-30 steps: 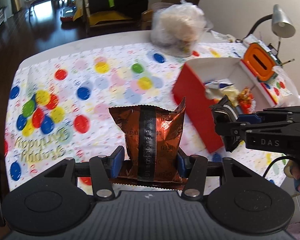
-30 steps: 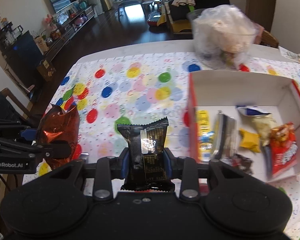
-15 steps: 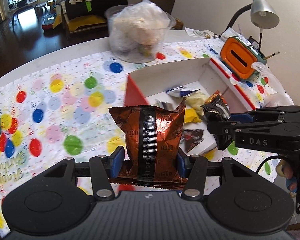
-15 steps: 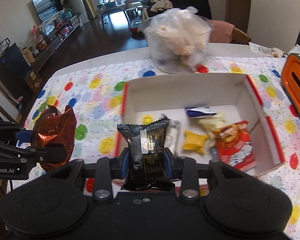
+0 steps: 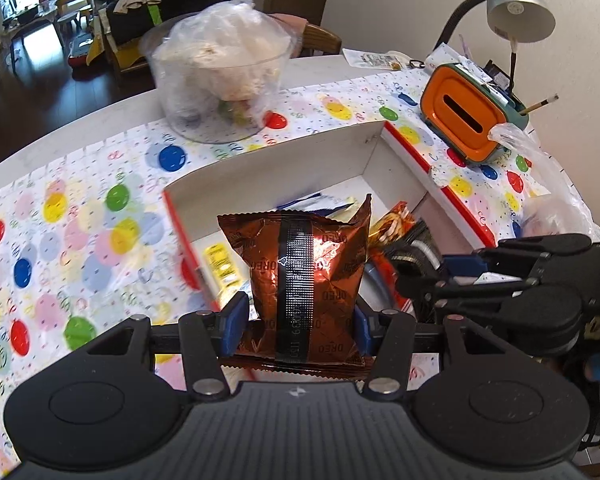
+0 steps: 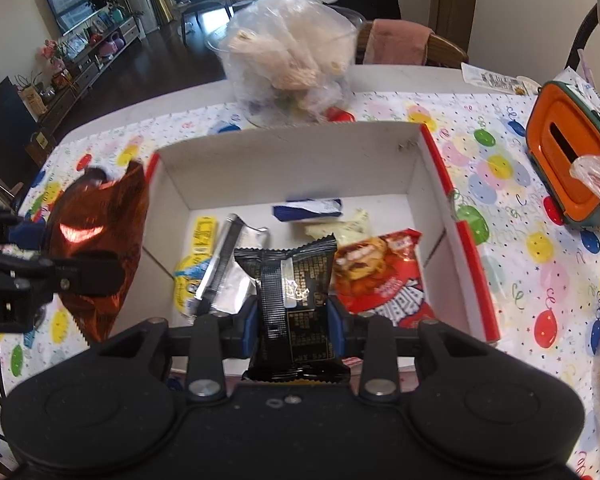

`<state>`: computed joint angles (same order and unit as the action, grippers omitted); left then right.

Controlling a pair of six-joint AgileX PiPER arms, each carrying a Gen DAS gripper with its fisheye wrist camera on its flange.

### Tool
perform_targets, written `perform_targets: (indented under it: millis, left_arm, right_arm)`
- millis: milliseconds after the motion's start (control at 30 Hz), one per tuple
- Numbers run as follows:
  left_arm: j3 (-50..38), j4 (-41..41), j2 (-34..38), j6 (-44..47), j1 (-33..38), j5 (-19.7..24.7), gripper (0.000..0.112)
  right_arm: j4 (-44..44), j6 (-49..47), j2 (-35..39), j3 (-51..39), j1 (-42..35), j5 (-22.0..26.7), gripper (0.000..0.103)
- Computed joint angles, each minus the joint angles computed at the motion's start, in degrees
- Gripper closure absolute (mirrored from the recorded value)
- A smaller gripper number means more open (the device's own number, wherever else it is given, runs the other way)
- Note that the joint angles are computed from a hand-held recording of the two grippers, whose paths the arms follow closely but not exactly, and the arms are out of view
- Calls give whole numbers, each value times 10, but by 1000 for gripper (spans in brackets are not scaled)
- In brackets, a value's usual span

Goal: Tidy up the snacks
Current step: 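Carry both held snacks into the cardboard box and lower them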

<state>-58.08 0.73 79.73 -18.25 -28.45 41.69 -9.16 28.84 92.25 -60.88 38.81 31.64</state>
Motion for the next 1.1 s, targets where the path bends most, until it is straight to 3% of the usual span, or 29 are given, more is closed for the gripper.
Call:
perform_targets:
  millis: [600,1100]
  left_arm:
    - [-187,56,229,-70,-20,76,60]
    - [-261,65,314,-61,-33,130,60]
  right_arm:
    - [118,-195,87,-49,-48,6,74]
    - [197,-279,89,-26,-65,-9,68]
